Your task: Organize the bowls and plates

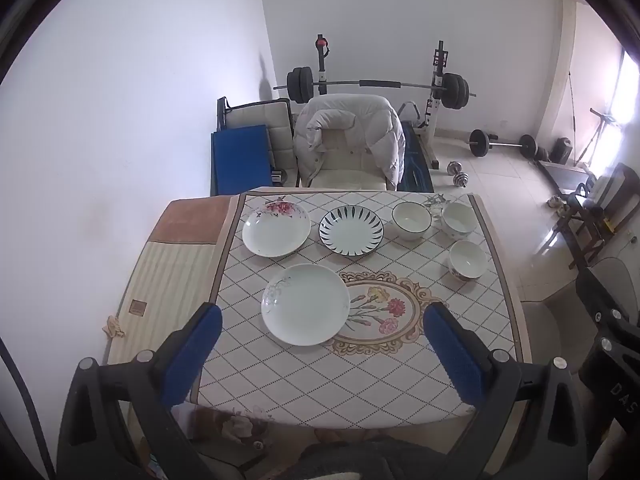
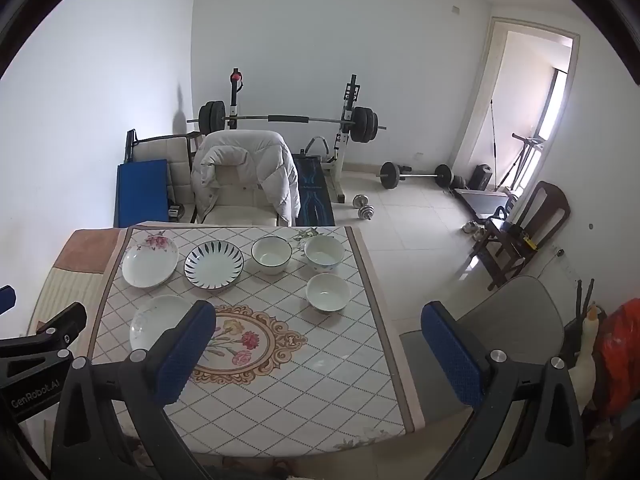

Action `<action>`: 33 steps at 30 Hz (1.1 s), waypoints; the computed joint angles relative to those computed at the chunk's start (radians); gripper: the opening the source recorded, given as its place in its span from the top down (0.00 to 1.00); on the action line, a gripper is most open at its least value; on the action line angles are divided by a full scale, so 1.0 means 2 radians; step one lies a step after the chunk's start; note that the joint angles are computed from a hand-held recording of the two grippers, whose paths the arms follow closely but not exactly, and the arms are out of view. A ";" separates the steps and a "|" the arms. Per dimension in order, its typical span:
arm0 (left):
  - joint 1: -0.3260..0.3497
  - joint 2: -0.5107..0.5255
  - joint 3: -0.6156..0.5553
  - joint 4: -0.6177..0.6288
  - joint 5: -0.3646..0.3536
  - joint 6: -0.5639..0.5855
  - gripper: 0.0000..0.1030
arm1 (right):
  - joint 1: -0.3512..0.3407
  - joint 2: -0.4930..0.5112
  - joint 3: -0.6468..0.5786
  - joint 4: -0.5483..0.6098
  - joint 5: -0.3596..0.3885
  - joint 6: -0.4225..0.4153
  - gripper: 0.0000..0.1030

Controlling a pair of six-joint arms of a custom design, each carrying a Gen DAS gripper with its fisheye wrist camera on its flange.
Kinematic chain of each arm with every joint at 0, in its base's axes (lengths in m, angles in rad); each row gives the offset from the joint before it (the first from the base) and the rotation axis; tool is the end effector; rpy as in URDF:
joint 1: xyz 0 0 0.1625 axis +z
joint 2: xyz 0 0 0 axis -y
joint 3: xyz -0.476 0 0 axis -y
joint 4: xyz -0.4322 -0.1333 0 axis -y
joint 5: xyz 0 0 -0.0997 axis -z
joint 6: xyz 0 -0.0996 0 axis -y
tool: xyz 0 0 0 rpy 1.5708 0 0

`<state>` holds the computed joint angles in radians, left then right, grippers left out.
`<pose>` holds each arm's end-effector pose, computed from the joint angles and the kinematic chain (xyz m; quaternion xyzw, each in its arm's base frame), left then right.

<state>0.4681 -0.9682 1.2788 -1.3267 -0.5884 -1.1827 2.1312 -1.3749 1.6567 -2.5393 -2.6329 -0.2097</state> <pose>-0.5601 -0.5254 0.3231 0.0951 0.8526 -0.3125 0.4080 0.3665 -0.4969 0.5349 0.1470 -0.8165 0.3690 0.4189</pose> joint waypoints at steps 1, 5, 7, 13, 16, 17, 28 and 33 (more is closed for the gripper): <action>0.000 0.000 -0.001 0.003 0.001 0.000 0.00 | 0.001 0.000 0.000 0.001 0.000 0.000 0.00; 0.000 0.001 -0.001 0.003 0.006 0.001 0.00 | 0.002 -0.003 0.001 0.009 0.002 0.002 0.00; 0.000 0.002 -0.002 0.002 0.009 0.004 0.00 | 0.002 -0.004 0.002 0.009 0.003 0.002 0.00; -0.005 0.005 -0.014 0.014 0.010 -0.006 0.00 | 0.003 0.005 -0.009 0.014 -0.003 0.008 0.00; -0.008 0.001 -0.007 0.013 0.011 -0.012 0.00 | 0.004 -0.002 -0.002 0.007 -0.003 0.009 0.00; -0.009 0.001 -0.006 0.012 0.011 -0.013 0.00 | 0.005 -0.002 -0.002 0.007 -0.004 0.009 0.00; -0.013 0.002 -0.009 0.019 0.011 -0.021 0.00 | 0.008 -0.007 -0.003 0.015 0.000 0.017 0.00; -0.015 0.000 -0.007 0.021 0.011 -0.025 0.00 | 0.010 -0.007 -0.002 0.013 -0.001 0.014 0.00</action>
<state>0.4376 -0.9686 1.2643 -1.2849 -0.5668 -1.2325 2.1519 -1.3897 1.6520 -2.5137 -2.6348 -0.1808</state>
